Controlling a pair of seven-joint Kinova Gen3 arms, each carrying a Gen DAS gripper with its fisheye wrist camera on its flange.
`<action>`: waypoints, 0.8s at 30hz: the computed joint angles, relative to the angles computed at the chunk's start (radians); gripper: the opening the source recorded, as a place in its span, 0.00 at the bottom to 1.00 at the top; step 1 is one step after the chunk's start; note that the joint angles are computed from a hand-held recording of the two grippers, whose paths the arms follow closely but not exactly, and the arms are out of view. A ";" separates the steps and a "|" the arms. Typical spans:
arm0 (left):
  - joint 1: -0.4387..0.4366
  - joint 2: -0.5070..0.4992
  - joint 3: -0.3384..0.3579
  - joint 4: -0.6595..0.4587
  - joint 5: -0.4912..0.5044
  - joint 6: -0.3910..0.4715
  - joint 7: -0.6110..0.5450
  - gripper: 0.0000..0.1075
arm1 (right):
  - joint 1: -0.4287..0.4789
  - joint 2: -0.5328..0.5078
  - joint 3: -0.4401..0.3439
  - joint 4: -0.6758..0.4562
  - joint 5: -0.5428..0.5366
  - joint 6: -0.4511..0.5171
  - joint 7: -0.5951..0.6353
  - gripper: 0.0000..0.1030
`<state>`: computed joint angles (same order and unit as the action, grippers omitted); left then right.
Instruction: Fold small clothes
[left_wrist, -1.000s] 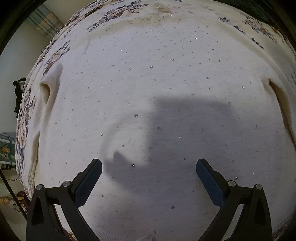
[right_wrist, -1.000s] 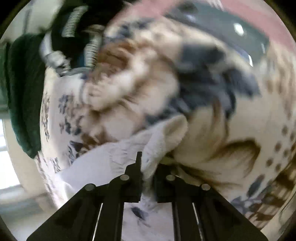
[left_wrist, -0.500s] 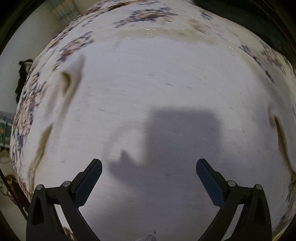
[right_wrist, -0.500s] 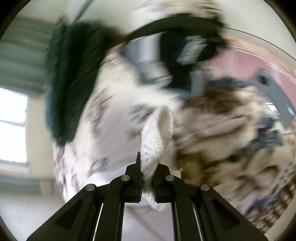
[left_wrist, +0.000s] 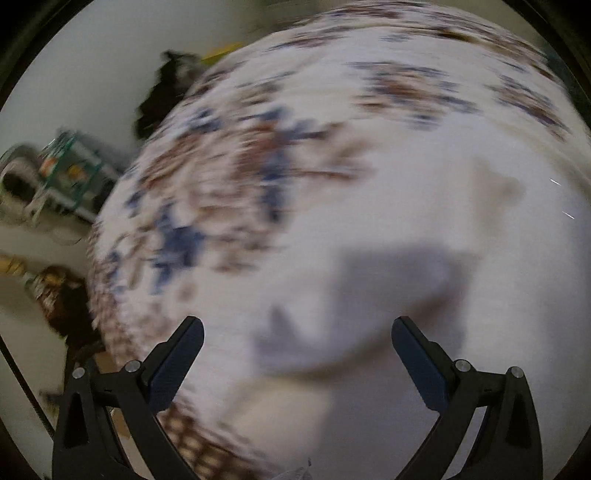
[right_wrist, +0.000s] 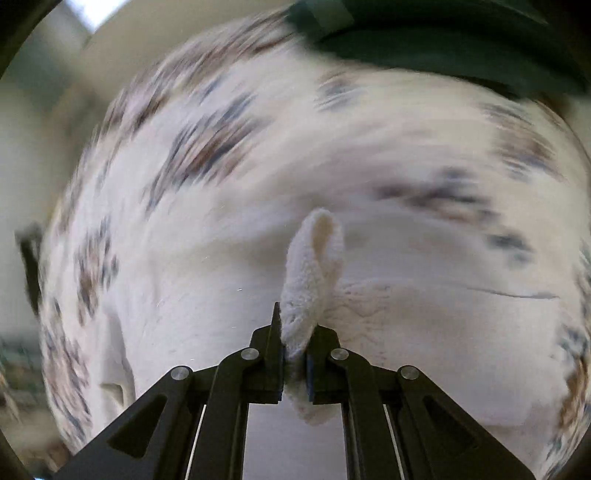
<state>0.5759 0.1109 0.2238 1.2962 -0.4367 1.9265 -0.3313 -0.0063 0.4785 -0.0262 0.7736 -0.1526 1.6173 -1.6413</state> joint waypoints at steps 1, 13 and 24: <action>-0.025 -0.036 -0.014 0.042 0.016 -0.004 -0.003 0.96 | -0.046 -0.001 -0.028 0.032 0.036 -0.019 -0.027 0.08; -0.222 -0.313 -0.102 0.293 0.165 -0.109 -0.058 0.96 | -0.335 0.079 -0.042 0.037 0.052 0.023 -0.102 0.21; -0.441 -0.600 -0.292 0.548 0.537 -0.361 -0.254 0.96 | 0.023 -0.218 0.003 0.294 -0.155 0.157 -0.074 0.66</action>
<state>0.1346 -0.4895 -0.0682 1.8440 0.1004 1.5657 -0.5849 0.0170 0.2603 -0.0228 1.0680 -0.3072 1.7744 -1.7151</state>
